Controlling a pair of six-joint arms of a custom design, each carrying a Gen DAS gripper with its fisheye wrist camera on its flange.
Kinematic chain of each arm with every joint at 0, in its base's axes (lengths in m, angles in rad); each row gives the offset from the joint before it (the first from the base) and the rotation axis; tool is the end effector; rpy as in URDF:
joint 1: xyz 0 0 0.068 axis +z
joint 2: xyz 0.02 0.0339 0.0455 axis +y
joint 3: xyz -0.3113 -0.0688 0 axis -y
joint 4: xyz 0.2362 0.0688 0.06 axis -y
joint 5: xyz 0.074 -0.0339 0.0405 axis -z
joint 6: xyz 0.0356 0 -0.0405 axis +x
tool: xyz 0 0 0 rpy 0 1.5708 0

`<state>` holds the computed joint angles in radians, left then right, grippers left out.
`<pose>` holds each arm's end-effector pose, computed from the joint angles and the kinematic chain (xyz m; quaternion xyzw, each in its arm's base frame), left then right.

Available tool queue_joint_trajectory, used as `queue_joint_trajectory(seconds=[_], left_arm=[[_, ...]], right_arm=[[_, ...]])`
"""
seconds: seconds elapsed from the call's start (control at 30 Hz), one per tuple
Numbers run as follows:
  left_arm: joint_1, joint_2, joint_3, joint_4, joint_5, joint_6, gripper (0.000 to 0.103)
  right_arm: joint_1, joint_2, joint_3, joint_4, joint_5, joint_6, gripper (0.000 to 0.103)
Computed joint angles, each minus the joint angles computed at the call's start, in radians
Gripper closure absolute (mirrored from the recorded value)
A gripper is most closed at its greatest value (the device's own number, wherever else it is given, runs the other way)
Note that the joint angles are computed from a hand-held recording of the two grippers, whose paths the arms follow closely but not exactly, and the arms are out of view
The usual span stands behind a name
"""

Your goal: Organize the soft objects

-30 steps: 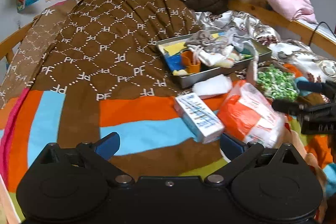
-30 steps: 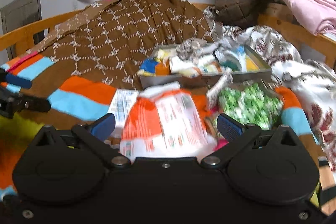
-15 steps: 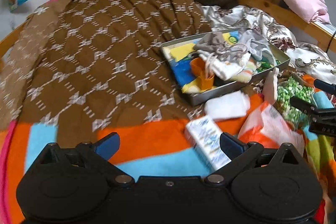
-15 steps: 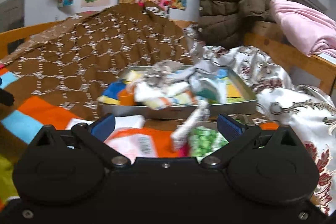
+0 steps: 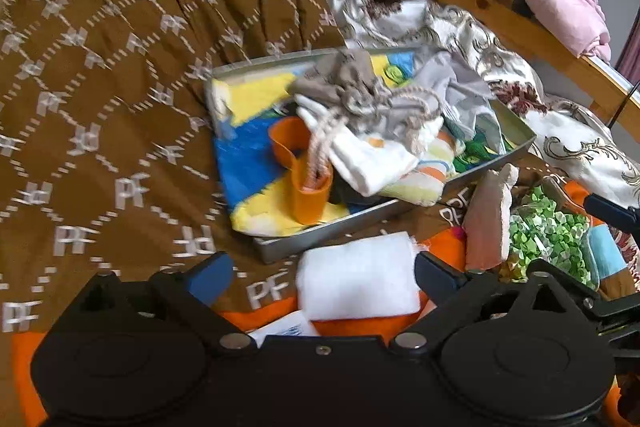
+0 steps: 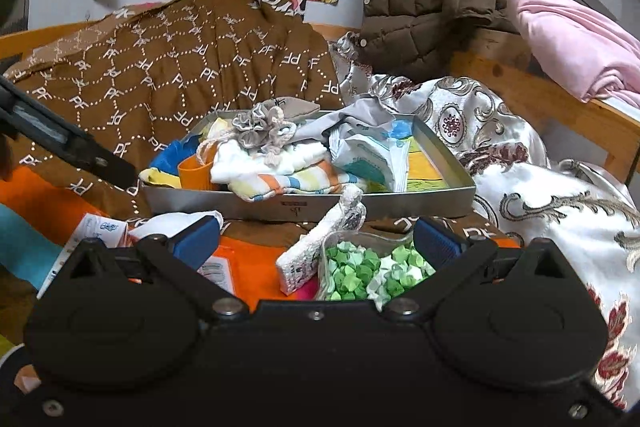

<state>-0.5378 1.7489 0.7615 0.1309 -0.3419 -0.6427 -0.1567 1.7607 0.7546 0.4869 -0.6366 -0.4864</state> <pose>0.2859 -0.1566 0.1745 -0.1078 0.9189 -0.0593 0.3749 0.3440 -0.0329 0.2009 -0.2898 0.7846 0.1062 0.5378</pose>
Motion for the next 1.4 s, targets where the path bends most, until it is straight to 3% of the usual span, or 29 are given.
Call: queue_joint_trajectory(seconds=[0.3,0.43,0.7,0.8,0.93,1.0,1.07,1.4], left_arm=[[0.081,0.134,0.067,0.063,0.179,0.021,0.021],[0.106,0.176,0.090,0.066,0.229,-0.004,0.028],[0.132,0.206,0.086,0.109,0.288,-0.007,0.044],[0.137,0.212,0.083,0.125,0.301,-0.008,0.052],[0.137,0.208,0.074,0.139,0.307,0.004,0.065],[0.134,0.197,0.063,0.146,0.295,0.011,0.080],[0.131,0.185,0.051,0.156,0.289,0.018,0.087],[0.118,0.125,0.003,0.187,0.274,0.043,0.095]], right_arm=[[0.096,0.061,0.274,-0.361,0.146,-0.119,0.003],[0.130,0.127,0.458,-0.568,0.194,-0.114,0.017],[0.182,0.252,0.709,-0.821,0.285,-0.040,0.049],[0.185,0.266,0.718,-0.831,0.292,-0.032,0.056],[0.196,0.270,0.722,-0.841,0.308,-0.024,0.076],[0.203,0.266,0.712,-0.825,0.320,-0.010,0.078],[0.212,0.270,0.701,-0.802,0.332,0.015,0.084],[0.210,0.214,0.598,-0.707,0.329,0.085,0.094]])
